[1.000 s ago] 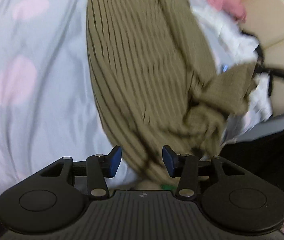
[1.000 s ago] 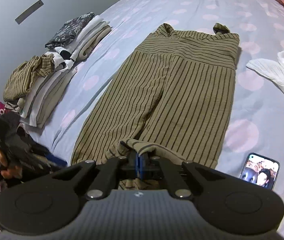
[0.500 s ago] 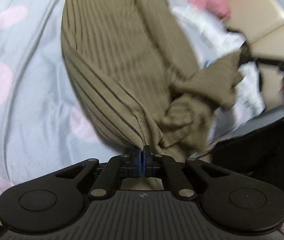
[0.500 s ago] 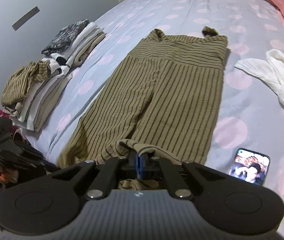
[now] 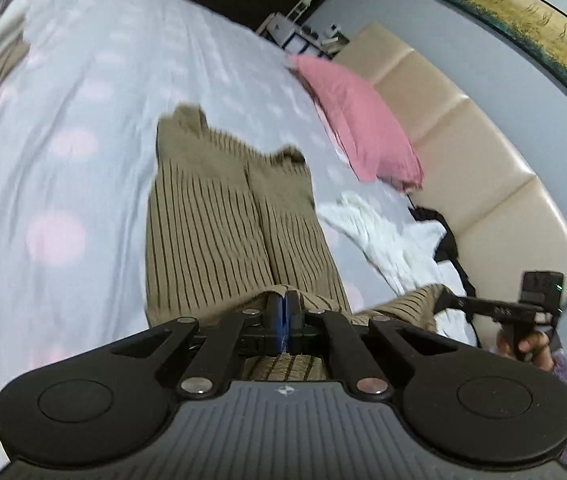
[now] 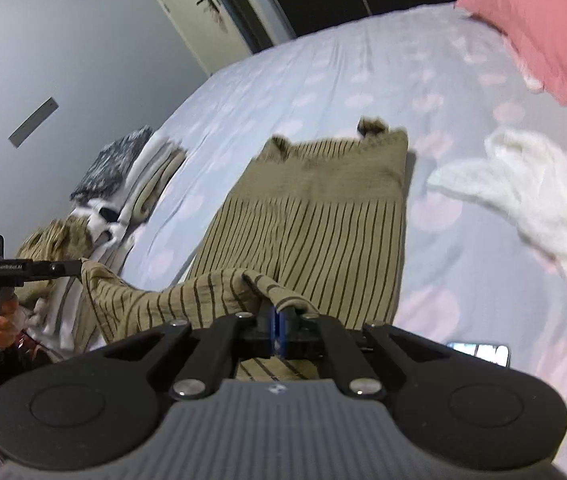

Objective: Fold clothes
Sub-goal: 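Fold the held hem up toward the collar with both grippers, then open both grippers to release the folded hem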

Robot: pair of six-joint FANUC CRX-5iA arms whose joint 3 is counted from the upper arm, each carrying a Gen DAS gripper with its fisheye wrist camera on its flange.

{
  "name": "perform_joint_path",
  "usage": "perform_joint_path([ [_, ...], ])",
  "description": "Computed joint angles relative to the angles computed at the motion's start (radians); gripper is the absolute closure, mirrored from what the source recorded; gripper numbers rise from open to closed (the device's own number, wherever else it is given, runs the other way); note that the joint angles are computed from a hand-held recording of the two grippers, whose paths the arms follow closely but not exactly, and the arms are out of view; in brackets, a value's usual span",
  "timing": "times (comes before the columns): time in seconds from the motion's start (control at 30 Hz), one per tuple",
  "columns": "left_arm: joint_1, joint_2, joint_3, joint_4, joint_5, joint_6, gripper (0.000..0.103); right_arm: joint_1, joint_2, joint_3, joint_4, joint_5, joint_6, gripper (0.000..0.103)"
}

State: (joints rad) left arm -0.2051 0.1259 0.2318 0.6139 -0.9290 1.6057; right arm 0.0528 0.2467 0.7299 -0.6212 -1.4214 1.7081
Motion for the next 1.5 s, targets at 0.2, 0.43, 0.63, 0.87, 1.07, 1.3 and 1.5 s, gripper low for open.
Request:
perform_joint_path([
  [0.2, 0.009, 0.123, 0.138, -0.080, 0.040, 0.037, 0.103, 0.076, 0.085, 0.086, 0.124, 0.108, -0.056, 0.100],
  [0.43, 0.011, 0.254, 0.281, -0.186, 0.047, 0.103, 0.103, 0.154, 0.202, 0.141, 0.302, 0.173, -0.150, 0.100],
  [0.63, -0.007, 0.334, 0.375, -0.290, 0.080, 0.213, 0.103, 0.198, 0.266, 0.156, 0.442, 0.212, -0.250, 0.101],
  [0.87, -0.021, 0.404, 0.482, -0.348, 0.071, 0.283, 0.103, 0.230, 0.337, 0.230, 0.495, 0.143, -0.257, 0.092],
  [1.07, -0.026, 0.433, 0.548, -0.375, -0.015, 0.291, 0.100, 0.238, 0.336, 0.215, 0.527, 0.139, -0.262, 0.064],
  [1.3, -0.047, 0.395, 0.517, -0.420, -0.096, 0.208, 0.079, 0.250, 0.251, 0.058, 0.630, 0.239, -0.230, 0.065],
  [1.5, -0.053, 0.371, 0.484, -0.429, -0.161, 0.189, 0.076, 0.219, 0.236, -0.024, 0.645, 0.260, -0.258, 0.083],
])
